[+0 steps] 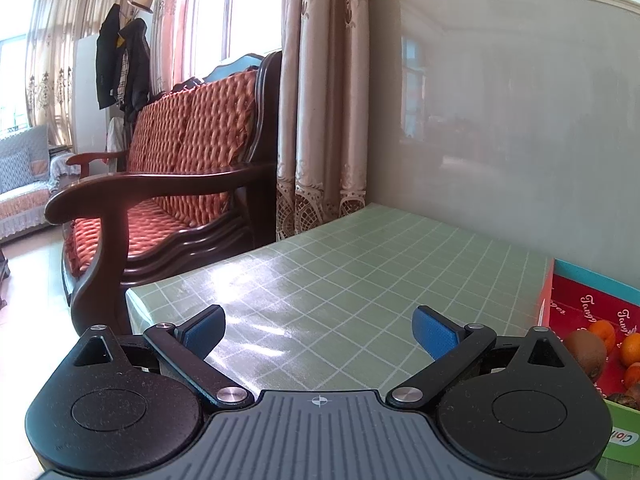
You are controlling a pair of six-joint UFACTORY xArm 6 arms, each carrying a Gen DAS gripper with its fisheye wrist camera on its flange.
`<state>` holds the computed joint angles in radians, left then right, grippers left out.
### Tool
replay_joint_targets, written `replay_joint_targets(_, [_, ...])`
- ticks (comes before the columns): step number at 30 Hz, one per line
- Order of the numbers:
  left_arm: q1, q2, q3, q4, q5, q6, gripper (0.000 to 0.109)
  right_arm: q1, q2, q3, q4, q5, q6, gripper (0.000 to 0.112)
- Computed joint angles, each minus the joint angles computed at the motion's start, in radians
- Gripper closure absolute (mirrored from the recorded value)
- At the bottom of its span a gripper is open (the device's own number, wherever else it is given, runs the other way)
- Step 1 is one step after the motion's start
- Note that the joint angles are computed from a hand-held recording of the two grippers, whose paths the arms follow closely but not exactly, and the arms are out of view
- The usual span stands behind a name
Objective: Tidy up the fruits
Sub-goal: 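Carry the orange with the right gripper into the box and open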
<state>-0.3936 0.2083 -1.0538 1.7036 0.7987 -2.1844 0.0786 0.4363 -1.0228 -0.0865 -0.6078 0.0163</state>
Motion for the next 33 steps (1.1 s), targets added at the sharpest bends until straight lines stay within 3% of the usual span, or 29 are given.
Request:
replay_joint_targets(12, [0.006,-0.004,0.004,-0.001,-0.012,0.009,0.009,0.041,0.023,-0.033,-0.191,0.051,0.04,0.077])
replay_joint_targets(33, [0.039,-0.035,0.052,-0.022,-0.022,0.015,0.009,0.102,0.024,-0.055,-0.074,0.251,-0.036,0.076])
